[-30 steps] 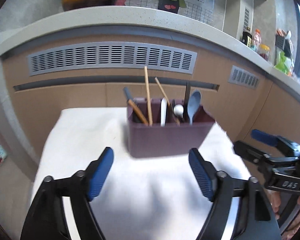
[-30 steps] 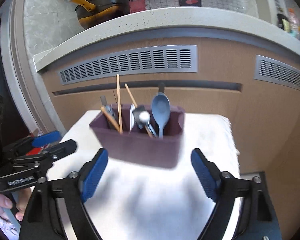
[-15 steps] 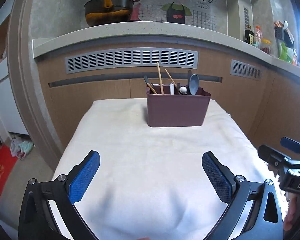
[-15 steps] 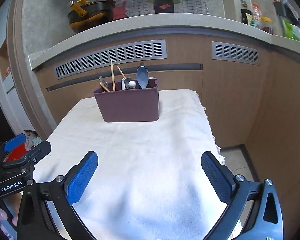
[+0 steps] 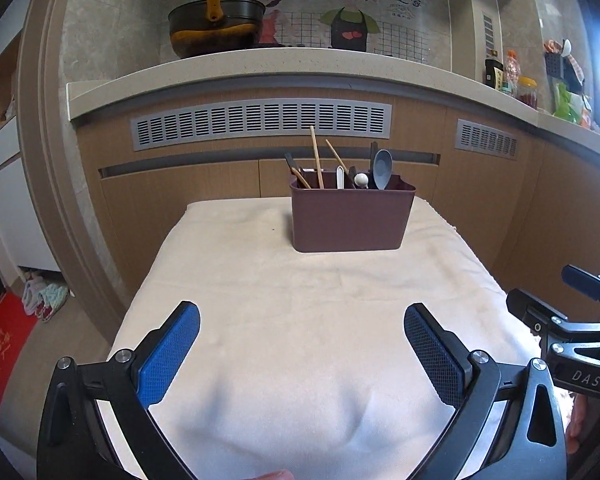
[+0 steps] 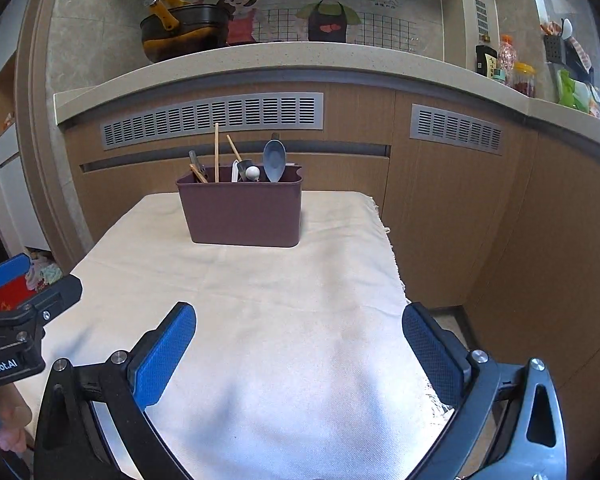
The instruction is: Organize utensils
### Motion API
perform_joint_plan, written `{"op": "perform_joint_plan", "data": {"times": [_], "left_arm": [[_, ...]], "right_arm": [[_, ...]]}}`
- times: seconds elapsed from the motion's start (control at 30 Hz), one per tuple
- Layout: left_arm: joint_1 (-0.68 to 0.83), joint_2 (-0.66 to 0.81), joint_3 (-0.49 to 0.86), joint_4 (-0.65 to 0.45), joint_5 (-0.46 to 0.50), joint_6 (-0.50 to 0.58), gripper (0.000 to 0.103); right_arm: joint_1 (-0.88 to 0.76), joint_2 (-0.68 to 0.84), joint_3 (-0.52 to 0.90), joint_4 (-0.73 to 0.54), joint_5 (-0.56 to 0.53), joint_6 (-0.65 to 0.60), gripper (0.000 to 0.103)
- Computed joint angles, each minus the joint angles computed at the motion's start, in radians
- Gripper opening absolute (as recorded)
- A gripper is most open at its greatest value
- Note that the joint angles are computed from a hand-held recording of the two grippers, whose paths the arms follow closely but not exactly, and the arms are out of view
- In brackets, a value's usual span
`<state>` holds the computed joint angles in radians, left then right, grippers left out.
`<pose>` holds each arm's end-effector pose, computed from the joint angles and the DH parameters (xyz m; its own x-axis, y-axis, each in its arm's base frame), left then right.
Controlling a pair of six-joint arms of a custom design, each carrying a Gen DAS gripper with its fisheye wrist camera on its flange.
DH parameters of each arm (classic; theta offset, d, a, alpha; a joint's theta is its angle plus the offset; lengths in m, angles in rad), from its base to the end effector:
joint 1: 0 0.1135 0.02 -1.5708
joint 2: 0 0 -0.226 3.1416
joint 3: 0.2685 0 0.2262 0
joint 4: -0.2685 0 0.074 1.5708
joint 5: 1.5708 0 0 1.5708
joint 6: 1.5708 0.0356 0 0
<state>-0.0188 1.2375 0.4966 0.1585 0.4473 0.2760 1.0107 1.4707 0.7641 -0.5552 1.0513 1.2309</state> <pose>0.2358 -0.0198 0.1658 -0.4261 0.2538 -0.8684 0.5137 0.8580 -0.0013 0.1484 0.1785 0.1551 -0.4330 0.1904 -0.8810 0.3837 0.9234 0.0110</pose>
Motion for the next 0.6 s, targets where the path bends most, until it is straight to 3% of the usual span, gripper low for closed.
{"op": "perform_joint_plan", "data": {"times": [0.6], "left_arm": [[-0.013,0.008,0.003,-0.015,-0.015,-0.001,0.102]], "right_arm": [[0.003,0.002,-0.004,0.011,-0.005,-0.008,0.103]]}}
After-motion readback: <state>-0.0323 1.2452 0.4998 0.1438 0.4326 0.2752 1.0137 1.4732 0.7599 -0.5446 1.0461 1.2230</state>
